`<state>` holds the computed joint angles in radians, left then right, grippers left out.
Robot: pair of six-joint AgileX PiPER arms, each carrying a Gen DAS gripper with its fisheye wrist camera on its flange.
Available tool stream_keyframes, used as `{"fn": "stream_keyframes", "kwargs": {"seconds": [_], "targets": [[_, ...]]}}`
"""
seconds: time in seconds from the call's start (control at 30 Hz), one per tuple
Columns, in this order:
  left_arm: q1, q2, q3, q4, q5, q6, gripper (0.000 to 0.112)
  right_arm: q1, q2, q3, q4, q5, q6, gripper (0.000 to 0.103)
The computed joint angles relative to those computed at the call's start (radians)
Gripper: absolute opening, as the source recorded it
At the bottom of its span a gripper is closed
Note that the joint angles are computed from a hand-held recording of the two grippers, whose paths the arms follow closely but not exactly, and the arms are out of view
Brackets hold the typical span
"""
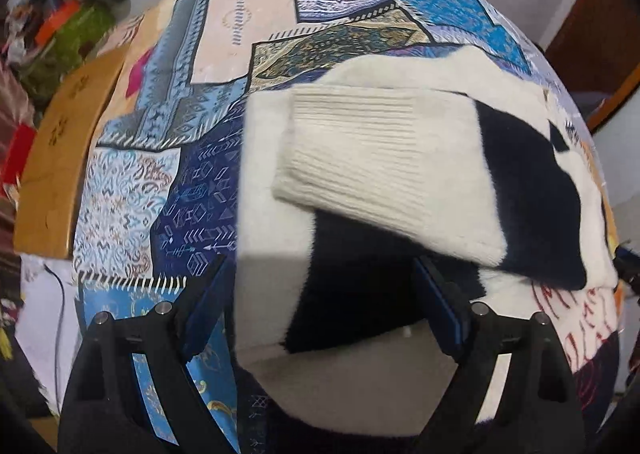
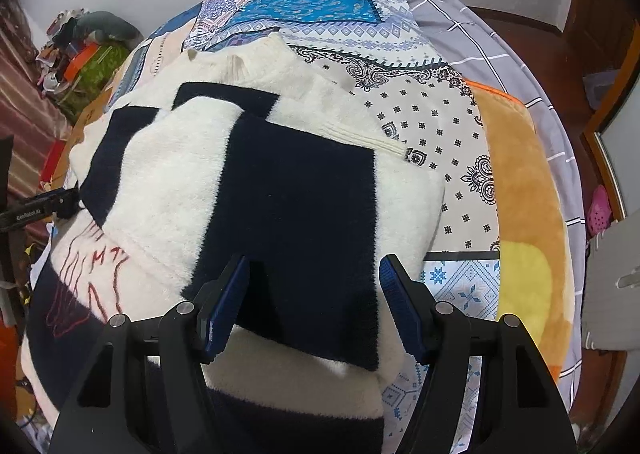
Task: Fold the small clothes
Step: 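Smooth the folded side with the right gripper while the left gripper grasps the cuff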
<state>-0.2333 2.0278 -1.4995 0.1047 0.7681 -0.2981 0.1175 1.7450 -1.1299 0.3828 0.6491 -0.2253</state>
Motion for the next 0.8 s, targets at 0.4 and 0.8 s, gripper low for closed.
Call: {"fn": "stream_keyframes", "kwargs": {"seconds": [0.4, 0.8], "targets": [[0.084, 0.009, -0.132, -0.127, 0.038, 0.086, 0.089, -0.029, -0.001, 0.003, 0.012, -0.016, 0.002, 0.064], [0.128, 0.22, -0.365, -0.322, 0.132, 0.121, 0.055, -0.081, -0.011, 0.017, 0.019, -0.015, -0.017, 0.064]]}}
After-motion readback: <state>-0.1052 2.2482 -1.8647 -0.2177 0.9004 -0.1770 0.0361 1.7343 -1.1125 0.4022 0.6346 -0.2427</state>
